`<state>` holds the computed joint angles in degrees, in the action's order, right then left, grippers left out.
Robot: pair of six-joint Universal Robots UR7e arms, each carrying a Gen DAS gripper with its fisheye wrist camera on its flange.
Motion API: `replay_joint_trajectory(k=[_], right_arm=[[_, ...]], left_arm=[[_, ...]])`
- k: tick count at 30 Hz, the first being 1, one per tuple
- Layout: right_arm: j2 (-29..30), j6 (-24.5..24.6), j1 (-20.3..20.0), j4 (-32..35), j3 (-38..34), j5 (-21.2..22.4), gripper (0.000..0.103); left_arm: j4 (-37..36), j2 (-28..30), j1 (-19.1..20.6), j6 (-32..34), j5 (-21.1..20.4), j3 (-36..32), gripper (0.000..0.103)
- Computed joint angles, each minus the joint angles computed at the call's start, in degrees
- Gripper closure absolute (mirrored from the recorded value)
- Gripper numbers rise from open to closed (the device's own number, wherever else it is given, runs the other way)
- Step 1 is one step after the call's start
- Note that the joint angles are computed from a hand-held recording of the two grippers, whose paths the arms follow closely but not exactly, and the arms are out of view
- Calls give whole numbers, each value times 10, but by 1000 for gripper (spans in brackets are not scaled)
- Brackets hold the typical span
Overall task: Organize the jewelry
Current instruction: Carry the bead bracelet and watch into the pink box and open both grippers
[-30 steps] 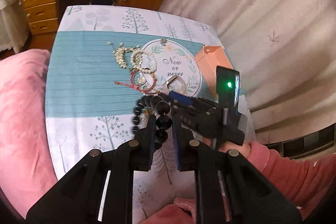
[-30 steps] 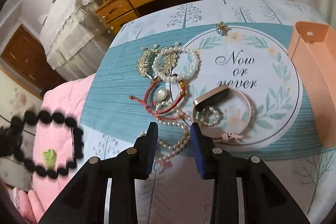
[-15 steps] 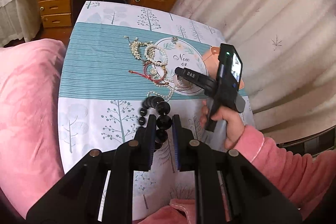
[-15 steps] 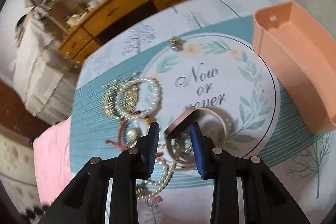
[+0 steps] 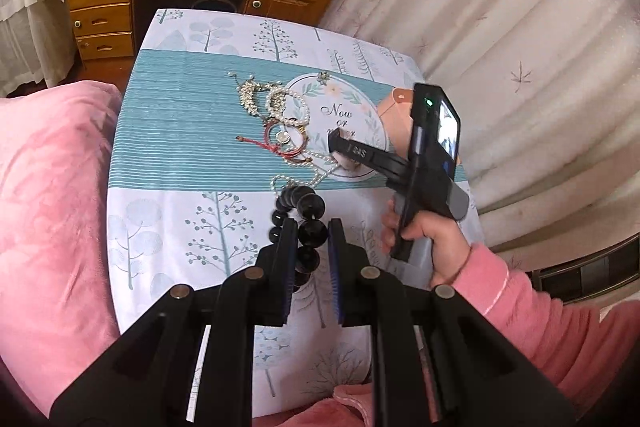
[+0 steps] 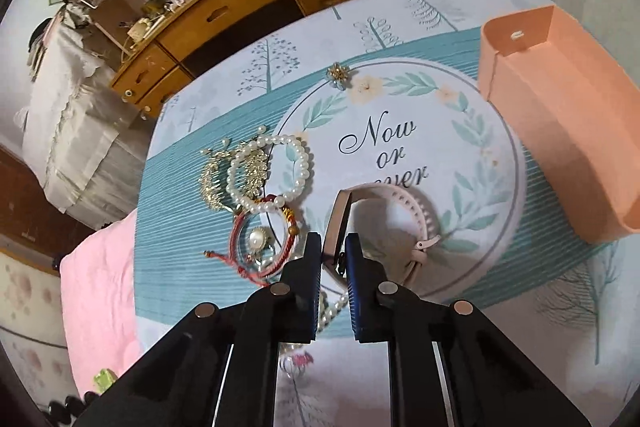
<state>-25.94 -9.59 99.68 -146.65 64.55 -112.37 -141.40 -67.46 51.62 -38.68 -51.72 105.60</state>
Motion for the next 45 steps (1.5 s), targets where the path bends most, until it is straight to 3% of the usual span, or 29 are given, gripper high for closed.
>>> replay_joint_trajectory(k=[5,9,13,23,33,42,45], right_arm=[[-64,24,-11,-16,64,62,92],[-104,13,-24,-12,87,125,92],[-140,-16,-37,19,94,175,91],[-198,-145,-71,183,37,276,91],[-193,-213,-103,307,-65,283,91],[-143,-228,-121,351,-176,252,91],[-123,-228,-126,360,-209,242,90]], left_arm=[[3,24,-6,6,16,-31,91],[-32,52,-8,17,21,-58,91],[-96,91,-14,10,22,-79,91],[-140,200,-43,-23,67,-163,91],[-143,295,-43,-3,80,-273,91],[-88,400,-12,69,29,-442,91],[-31,449,3,75,15,-526,91]])
